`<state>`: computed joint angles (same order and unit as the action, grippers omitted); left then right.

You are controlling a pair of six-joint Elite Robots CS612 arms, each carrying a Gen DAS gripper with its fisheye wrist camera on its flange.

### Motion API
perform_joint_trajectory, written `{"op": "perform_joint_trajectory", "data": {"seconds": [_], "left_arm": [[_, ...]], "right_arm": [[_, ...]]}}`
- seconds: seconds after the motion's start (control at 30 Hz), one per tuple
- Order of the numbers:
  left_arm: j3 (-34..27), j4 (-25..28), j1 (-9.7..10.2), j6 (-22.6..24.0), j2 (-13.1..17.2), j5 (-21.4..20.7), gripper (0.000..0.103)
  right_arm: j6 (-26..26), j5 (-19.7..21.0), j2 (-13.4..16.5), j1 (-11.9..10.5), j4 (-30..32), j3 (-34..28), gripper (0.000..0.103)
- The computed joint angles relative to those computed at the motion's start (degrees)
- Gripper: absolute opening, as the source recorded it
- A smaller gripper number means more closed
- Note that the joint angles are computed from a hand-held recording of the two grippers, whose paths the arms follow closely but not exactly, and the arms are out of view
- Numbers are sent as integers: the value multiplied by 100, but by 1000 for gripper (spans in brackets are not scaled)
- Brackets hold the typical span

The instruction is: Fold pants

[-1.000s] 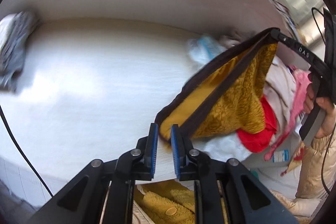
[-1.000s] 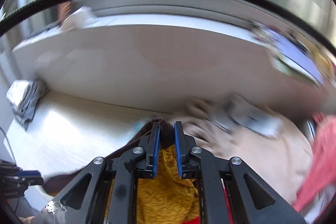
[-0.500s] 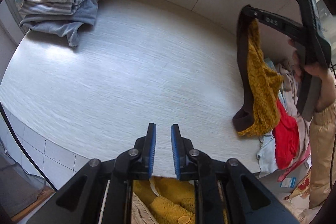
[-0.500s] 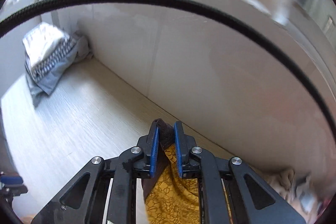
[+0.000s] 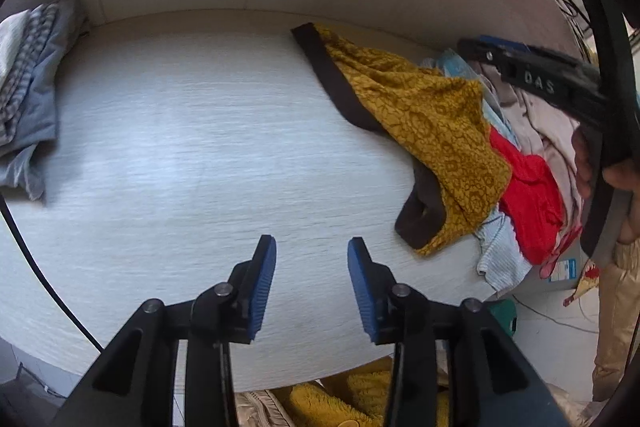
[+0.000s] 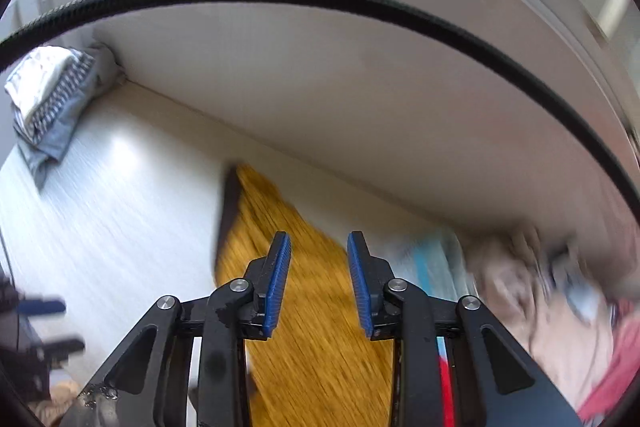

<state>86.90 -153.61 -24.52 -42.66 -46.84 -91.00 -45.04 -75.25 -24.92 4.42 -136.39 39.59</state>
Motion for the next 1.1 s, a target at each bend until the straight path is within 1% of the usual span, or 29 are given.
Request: {"op": "perform_joint_trajectory", "data": {"seconds": [0.13,0.23,0.33,0.4,0.47,0.53,0.6,0.63,0.67,0.73,0.87,0.93,1.0,1.1], "left_arm": [[-446,138,-92,490,266,-251,46],[-740,241,-145,693,446,-430,52],[-1016,344,-184,795,625,-561,56],[-1178,398,-207,840,741,-579,58],[-1309,455,-232,823,840,-522,58],[-1453,664,-262,749,932,-382,58],[-1526,806,-271,662,987,-330,56],[-1536,853,-272,599,996,-336,43],[-1529,838,-269,552,1003,-358,26],[-1445,837,-269,358,960,-276,25],[-1058,574,-263,-3,731,3,24],[-840,549,-266,-177,579,201,24],[-625,681,-274,-392,422,402,24],[-288,821,-277,-833,203,567,24]], "right_arm": [[250,-245,-163,-238,133,342,31],[289,-331,-235,-390,296,520,32],[252,-320,-265,-486,461,610,35],[201,-246,-263,-531,573,616,43],[117,-140,-260,-567,682,634,45],[59,-120,-251,-564,753,629,45],[-4,-98,-186,-561,886,526,45],[-37,-60,-145,-559,1010,446,45],[-83,1,-106,-563,1155,369,45],[-176,122,-39,-562,1440,241,45],[-353,201,48,-526,1867,71,45],[-439,269,52,-509,1952,65,41],[-534,354,32,-505,2022,89,29],[-708,446,-26,-487,2163,159,29]]}}
